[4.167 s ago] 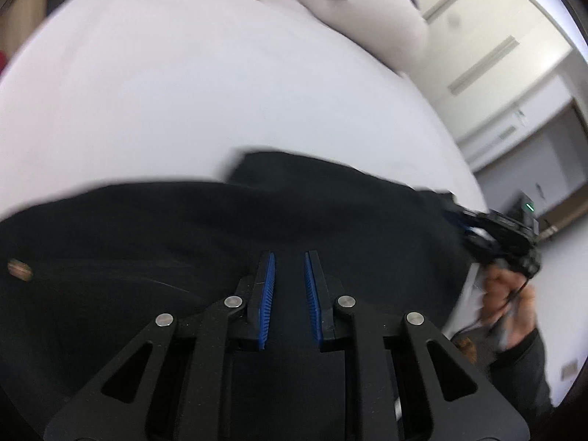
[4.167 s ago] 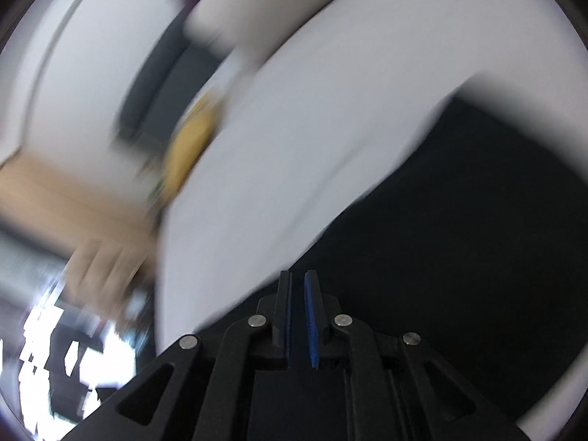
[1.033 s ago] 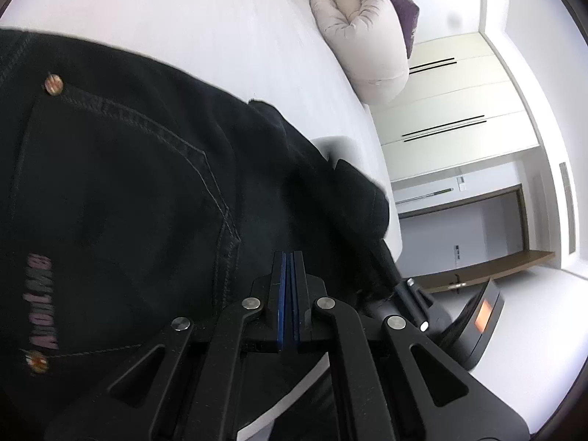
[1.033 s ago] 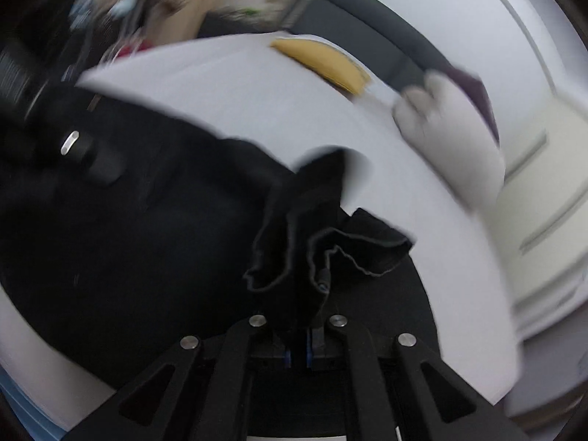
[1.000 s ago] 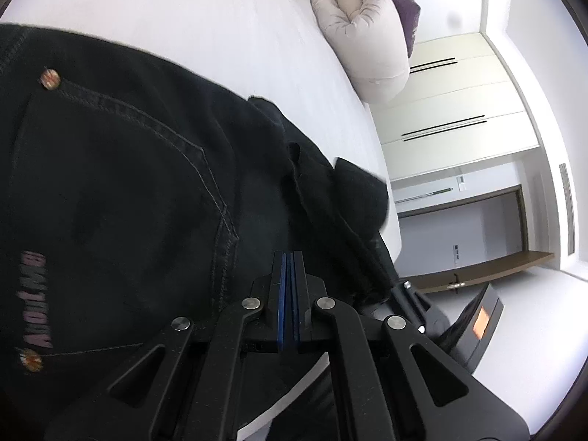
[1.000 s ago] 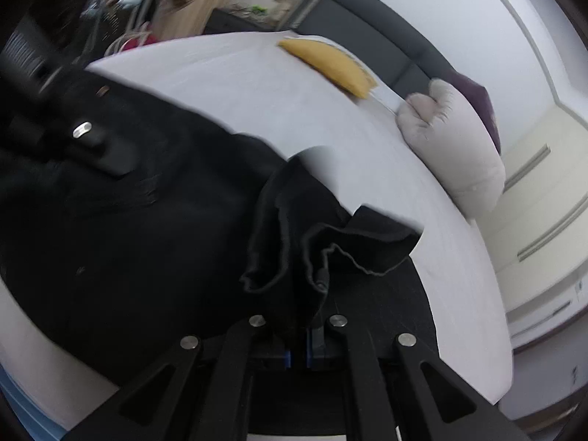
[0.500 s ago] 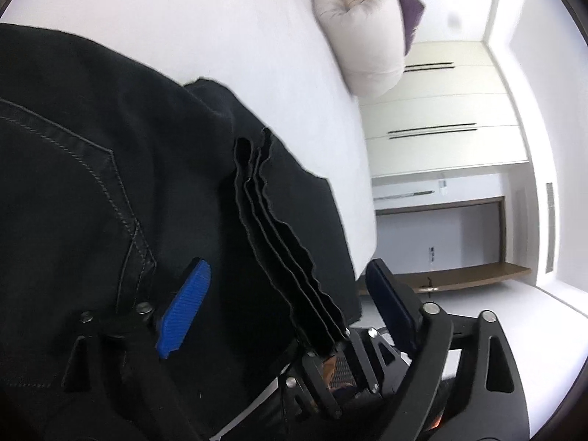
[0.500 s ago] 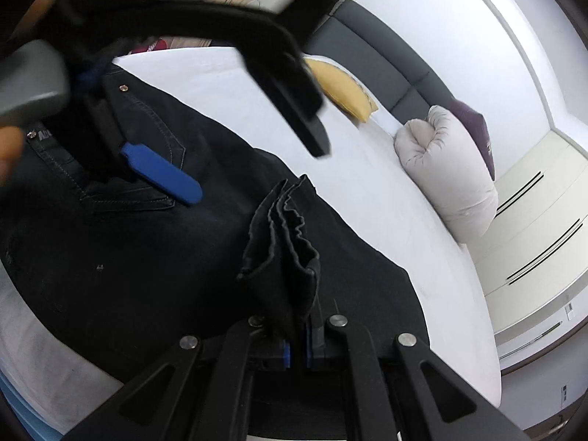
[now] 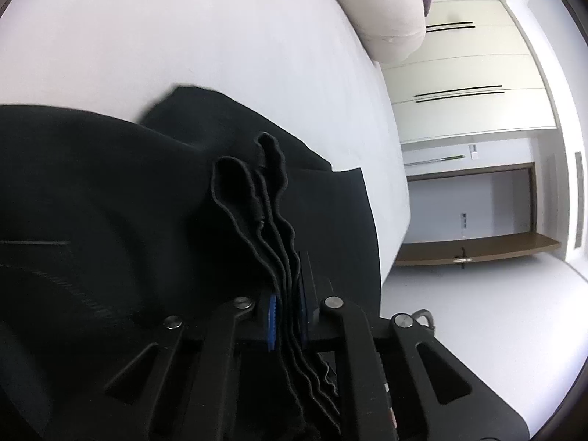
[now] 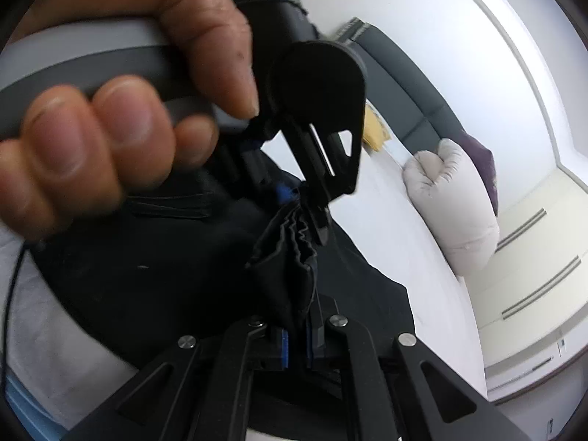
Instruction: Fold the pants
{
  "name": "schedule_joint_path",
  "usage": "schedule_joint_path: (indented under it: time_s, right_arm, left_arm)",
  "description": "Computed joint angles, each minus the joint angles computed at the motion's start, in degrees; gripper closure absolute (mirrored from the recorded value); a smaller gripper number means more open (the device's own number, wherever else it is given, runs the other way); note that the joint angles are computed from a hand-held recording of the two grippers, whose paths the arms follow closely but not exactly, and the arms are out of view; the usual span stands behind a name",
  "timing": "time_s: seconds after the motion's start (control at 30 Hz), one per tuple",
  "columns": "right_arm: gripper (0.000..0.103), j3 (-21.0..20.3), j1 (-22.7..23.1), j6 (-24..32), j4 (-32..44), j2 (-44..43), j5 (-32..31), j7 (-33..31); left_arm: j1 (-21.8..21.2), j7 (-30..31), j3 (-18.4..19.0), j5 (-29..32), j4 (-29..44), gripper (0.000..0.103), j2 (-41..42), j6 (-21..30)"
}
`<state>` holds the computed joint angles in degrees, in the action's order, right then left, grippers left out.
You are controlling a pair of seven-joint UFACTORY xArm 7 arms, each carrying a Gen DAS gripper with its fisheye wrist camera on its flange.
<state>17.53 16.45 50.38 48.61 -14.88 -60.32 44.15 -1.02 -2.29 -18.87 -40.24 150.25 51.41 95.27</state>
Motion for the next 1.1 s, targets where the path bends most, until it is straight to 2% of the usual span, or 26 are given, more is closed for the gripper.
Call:
schedule_joint_path:
  time_s: [0.1, 0.17, 0.3, 0.33, 0.6, 0.67, 0.77, 0.87, 0.97, 1.03, 1.1]
  right_arm:
    - [0.097, -0.03, 0.62, -1.15, 0.69, 1.32, 1.18, -1.95]
    - [0.097, -0.04, 1.13, -1.24, 1.51, 2.69, 1.96, -2.74]
    - [0.097, -0.88, 1.93, -1.35, 2.51, 4.2, 4.64, -3.79]
    - [0.095, -0.83, 2.19, -0.98, 2.91, 4.51, 4.95, -3.85]
    - [0.095, -2.68, 2.03, -1.42, 5.02, 5.86, 7.48, -8.24]
    - [0.095, -2.82, 2.06, -1.57, 5.07, 5.84, 7.99, -8.55]
    - [0.092, -4.4, 1.12, -3.58, 4.53, 5.35, 9.43, -10.6]
    - [0.091, -4.66, -0.01, -4.97, 4.15, 4.94, 10.42, -10.23]
    - [0.073, -4.57, -1.03, -5.17, 4.21, 4.38, 10.3, -9.54]
    - [0.047, -4.85, -1.54, -6.39, 3.26, 2.62, 11.23, -9.12]
    - [0.037, -6.15, -2.05, -9.6, 1.34, -0.01, 16.16, -10.38]
  left_arm:
    - [2.32, 3.37, 1.49, -0.59, -8.59, 0.096, -5.28, -3.31]
    - [2.77, 4.26, 2.43, -0.54, -10.93, 0.096, -6.53, -4.12]
    - [2.05, 4.3, 3.21, 0.58, -10.86, 0.096, -6.05, -4.63]
    - [2.87, 6.05, 3.48, 0.37, -14.45, 0.096, -8.03, -5.26]
    - [4.09, 11.87, 5.54, -0.7, -25.77, 0.096, -15.26, -8.27]
    - [4.87, 13.75, 6.19, -1.32, -30.8, 0.095, -18.79, -9.02]
    - [4.67, 15.95, 7.04, -1.96, -35.54, 0.095, -21.93, -10.44]
    - [4.32, 15.78, 7.69, -2.8, -36.74, 0.094, -22.75, -10.35]
    - [3.94, 15.73, 8.55, -1.77, -37.1, 0.092, -24.21, -9.85]
    - [3.73, 16.33, 9.31, -0.52, -37.02, 0.092, -25.24, -10.14]
    - [2.71, 16.38, 10.45, 2.69, -37.11, 0.092, -26.75, -11.61]
